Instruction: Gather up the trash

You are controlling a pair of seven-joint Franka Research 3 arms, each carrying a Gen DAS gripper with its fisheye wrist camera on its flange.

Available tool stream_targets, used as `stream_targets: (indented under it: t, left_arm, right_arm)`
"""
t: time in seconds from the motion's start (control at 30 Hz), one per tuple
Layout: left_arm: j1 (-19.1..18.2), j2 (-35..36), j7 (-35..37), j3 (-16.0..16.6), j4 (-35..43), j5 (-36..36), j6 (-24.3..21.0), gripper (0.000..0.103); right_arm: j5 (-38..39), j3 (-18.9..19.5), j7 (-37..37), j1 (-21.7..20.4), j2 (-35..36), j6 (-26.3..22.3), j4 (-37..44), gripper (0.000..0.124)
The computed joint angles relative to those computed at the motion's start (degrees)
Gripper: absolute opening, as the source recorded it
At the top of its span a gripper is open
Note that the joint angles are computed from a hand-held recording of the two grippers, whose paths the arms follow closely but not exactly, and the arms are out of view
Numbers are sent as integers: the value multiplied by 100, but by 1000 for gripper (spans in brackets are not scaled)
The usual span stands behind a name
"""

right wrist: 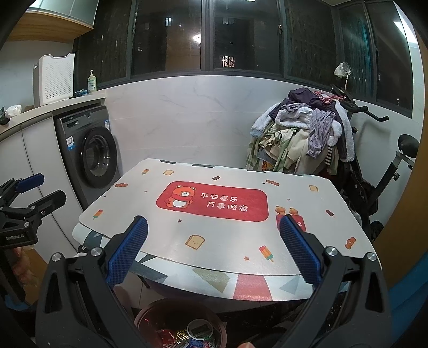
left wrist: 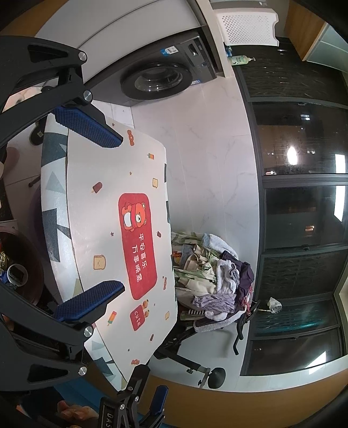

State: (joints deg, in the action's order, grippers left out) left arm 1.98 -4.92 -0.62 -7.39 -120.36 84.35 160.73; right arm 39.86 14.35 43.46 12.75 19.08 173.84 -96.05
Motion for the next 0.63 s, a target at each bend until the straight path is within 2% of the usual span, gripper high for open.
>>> stream_targets:
  t: [0.43,0.63]
  left_arm:
    - [-32,-19,-19,-23,-42,41,-106,97]
    - [-11,-5,1,3,-52,44,25,97]
  right_arm:
    - [-12,13,36,-7,-20,44,-87,97]
    - [-32,-1,66,11,-11,42,-88,97]
